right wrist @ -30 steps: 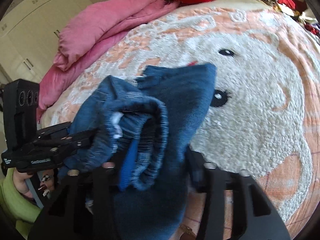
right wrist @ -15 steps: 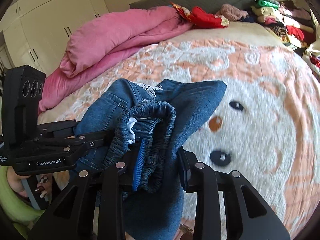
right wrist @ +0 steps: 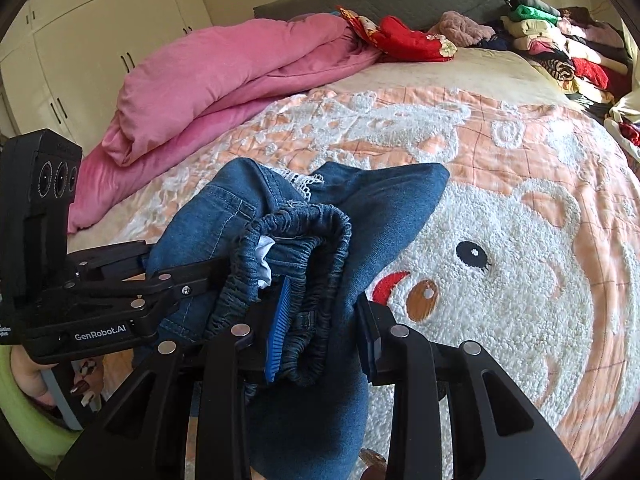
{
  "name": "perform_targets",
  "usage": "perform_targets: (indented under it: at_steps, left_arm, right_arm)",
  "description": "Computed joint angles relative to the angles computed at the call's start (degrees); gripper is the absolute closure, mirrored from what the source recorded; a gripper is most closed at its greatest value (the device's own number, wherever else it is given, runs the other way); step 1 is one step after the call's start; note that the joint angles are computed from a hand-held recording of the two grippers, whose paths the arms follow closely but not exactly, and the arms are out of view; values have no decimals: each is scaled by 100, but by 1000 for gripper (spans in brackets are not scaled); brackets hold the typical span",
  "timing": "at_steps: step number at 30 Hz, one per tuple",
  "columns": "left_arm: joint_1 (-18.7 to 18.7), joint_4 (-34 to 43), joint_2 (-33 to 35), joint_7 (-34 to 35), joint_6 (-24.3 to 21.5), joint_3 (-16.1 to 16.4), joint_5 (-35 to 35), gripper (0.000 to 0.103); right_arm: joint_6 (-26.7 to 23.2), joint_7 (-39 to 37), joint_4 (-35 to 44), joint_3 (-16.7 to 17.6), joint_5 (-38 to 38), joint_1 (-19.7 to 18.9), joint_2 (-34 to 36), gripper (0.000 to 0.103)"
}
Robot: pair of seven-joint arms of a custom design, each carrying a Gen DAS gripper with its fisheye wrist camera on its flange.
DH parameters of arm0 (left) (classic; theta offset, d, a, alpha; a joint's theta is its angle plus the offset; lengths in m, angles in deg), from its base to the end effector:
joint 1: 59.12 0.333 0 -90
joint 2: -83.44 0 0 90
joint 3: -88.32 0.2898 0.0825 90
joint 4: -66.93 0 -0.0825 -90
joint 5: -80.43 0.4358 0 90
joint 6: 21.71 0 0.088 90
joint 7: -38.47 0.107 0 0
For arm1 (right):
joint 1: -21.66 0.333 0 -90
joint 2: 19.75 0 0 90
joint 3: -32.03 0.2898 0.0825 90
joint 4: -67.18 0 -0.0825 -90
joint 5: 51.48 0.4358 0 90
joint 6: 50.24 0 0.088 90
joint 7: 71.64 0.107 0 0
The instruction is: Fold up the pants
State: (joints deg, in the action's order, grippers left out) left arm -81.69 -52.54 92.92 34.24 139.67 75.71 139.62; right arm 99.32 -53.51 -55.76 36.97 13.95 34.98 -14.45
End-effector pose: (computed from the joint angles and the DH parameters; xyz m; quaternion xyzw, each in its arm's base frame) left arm 0.4971 -0.3997 0.3377 -0.7031 0.6088 -0.3270 0.1678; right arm 0.5906 0.1739 0.3314 -0.8258 0.4070 -0.0345 0.3888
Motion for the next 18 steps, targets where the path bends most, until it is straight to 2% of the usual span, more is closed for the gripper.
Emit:
perform_targets:
  at_steps: [3,7,10,14,18]
  left_arm:
    - [14,27,86,57,-12,7,-80,72]
    - [16,68,210,215,-104,9,-286,68]
    - [3,42,249,215,-85,42,-340,64]
    - [-3,20,301,230,-85,65,-430,58]
    - [-14,55,410,287,-84,85,-499,56]
  right_arm:
    - [260,106,-6,20,-153,53,79,70]
    - [421,545,49,11,-437,51,240,53]
    - [452,783,91,10,-529,-5,354,46]
    - [445,1207,147,3,-749,-71,498,31]
    - [477,1397,190,47,-855,-111,600,27]
